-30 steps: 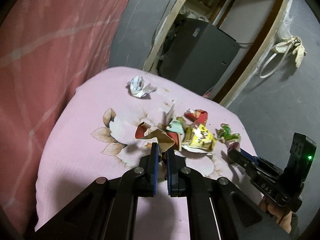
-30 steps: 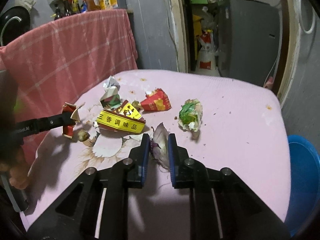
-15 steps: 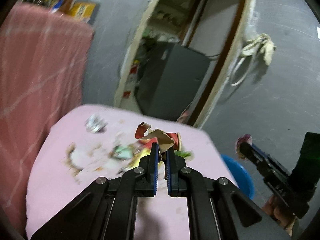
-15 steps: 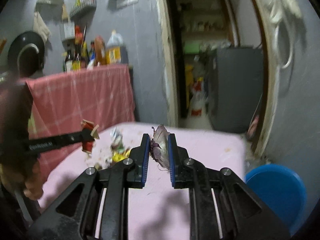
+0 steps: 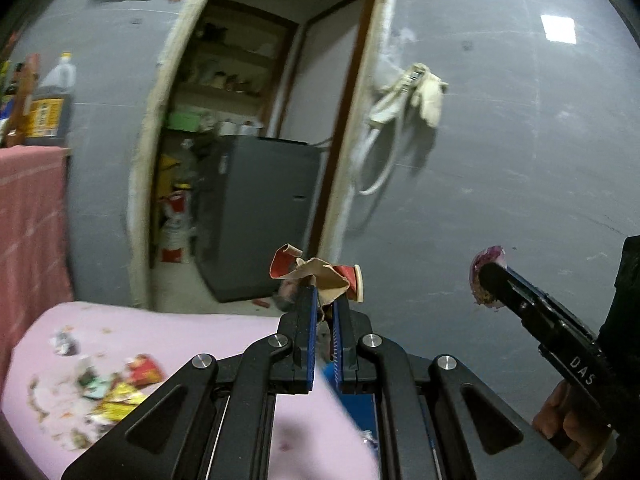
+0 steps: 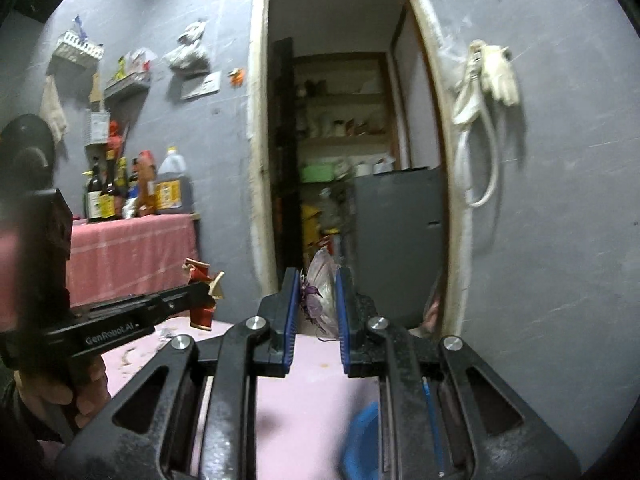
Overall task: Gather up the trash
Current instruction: 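Carry both items over the blue bucket and open both tools to drop them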
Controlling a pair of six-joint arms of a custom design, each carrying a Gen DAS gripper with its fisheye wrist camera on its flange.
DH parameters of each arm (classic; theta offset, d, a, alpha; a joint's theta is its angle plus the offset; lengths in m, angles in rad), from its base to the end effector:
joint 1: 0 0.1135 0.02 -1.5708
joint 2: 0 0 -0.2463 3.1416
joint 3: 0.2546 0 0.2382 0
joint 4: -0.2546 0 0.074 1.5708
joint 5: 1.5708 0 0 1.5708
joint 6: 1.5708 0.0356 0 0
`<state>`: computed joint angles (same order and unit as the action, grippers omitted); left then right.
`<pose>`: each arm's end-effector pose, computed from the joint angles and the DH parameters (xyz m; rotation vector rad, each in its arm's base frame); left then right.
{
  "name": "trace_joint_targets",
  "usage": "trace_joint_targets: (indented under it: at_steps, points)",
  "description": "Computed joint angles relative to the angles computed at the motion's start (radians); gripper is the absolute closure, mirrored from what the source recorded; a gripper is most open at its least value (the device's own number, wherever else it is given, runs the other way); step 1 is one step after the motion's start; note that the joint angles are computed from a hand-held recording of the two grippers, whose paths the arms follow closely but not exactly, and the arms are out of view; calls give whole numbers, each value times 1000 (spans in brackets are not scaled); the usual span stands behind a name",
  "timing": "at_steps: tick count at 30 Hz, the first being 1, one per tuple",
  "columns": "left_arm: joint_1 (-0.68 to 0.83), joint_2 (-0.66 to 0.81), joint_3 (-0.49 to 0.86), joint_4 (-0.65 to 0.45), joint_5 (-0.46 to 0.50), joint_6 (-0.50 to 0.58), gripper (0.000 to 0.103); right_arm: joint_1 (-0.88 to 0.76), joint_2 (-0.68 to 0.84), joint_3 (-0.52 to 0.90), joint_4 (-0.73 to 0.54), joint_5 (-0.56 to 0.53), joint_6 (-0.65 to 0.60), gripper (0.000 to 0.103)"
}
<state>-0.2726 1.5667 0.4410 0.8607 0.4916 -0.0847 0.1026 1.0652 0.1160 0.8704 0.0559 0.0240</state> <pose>0.2594 -0.0900 0.1500 0.5204 1.7862 -0.6994 0.1921 0.0178 0.1679 -0.0222 1.6496 0.0504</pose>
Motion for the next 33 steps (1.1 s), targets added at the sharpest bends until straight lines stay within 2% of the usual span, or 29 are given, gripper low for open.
trace_joint_targets:
  at_steps: [4,7,15,19,26,28,30,33]
  points:
    - [-119,90,80,-8,-65,1,98,-158,-49,-34,-14,-99,3,85]
    - [-192,176,163,-44,-103,6,98,-270,18,-48,42,-173,9,85]
    - [-286,398,397,-222,-148,-4,98,-498,474,3,300,-369,58,85]
    - [-295,516,548,-361,-130,-40,98,-545,662,65,354,-411,81,85]
    - [-308,662,713,-506,-123,-40,95,-561,788,150,294,-416,90,84]
    - [-312,692,741,-526,-123,-35,90,-567,807,167,273,-418,95,84]
    - [-308,712,751,-523,-119,-33,78,-578,822,175,269,-421,99,84]
    - [-303,721,746,-512,-115,-37,75,-583,823,181,259,-417,106,82]
